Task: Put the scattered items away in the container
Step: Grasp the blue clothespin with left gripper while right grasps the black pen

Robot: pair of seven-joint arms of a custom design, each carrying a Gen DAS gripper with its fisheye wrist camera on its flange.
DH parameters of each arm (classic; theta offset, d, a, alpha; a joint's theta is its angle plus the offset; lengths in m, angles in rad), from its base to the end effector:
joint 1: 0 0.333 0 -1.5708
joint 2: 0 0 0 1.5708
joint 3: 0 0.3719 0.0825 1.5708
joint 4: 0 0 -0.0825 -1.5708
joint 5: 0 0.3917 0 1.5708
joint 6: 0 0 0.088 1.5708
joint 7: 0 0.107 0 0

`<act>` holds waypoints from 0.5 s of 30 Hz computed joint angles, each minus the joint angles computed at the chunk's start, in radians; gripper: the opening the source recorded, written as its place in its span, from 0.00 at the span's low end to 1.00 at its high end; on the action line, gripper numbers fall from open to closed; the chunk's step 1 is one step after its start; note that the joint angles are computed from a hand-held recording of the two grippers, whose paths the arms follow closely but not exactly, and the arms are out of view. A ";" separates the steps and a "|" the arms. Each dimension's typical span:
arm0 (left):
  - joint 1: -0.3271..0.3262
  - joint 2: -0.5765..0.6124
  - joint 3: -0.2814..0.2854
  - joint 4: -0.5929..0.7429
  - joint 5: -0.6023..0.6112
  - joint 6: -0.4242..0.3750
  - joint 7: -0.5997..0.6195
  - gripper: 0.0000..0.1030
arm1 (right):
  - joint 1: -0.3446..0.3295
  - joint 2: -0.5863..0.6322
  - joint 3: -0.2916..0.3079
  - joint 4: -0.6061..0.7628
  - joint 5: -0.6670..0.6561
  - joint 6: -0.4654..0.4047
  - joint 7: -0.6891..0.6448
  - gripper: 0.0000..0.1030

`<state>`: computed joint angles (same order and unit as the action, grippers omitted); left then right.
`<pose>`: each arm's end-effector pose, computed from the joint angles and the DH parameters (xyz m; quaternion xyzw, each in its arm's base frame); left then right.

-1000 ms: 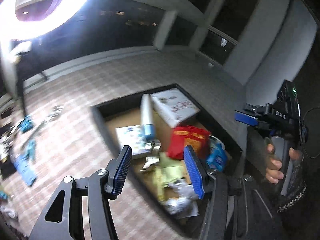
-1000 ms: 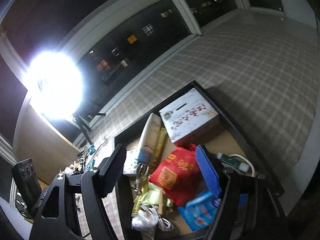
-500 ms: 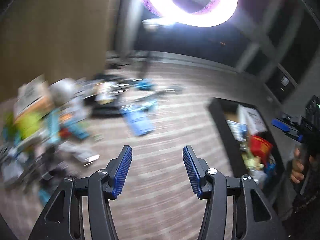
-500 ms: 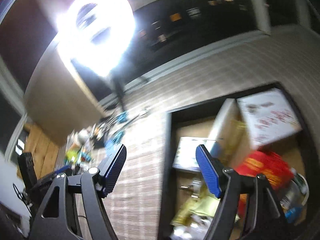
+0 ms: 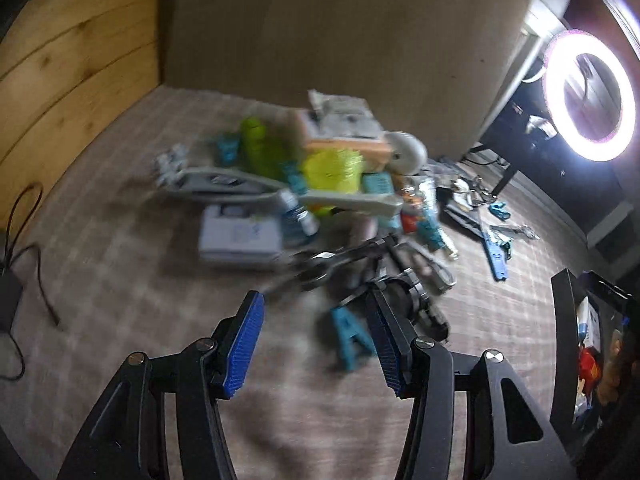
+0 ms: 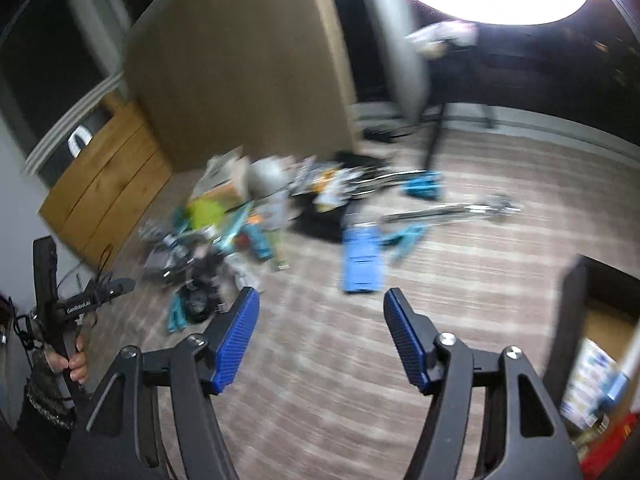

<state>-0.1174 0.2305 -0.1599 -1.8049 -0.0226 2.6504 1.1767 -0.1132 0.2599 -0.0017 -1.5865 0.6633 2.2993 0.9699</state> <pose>0.6622 -0.1771 0.5396 -0.7217 0.6214 -0.2844 0.1098 0.6987 -0.0673 0.5906 -0.7083 0.6098 -0.0749 0.3476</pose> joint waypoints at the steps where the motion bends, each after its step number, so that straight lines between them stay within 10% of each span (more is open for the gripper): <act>1: 0.001 -0.007 0.002 -0.014 -0.001 -0.001 -0.005 0.48 | 0.006 0.015 0.010 0.018 -0.004 -0.029 -0.008 0.56; 15: -0.055 0.079 -0.022 0.019 -0.025 -0.020 0.023 0.41 | 0.129 0.131 0.063 0.061 -0.180 -0.071 -0.091 0.42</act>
<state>-0.1722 0.3094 -0.1823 -1.7859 -0.0474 2.6305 1.1996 0.0161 0.3913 0.0613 -1.5254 0.4837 2.2283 0.8792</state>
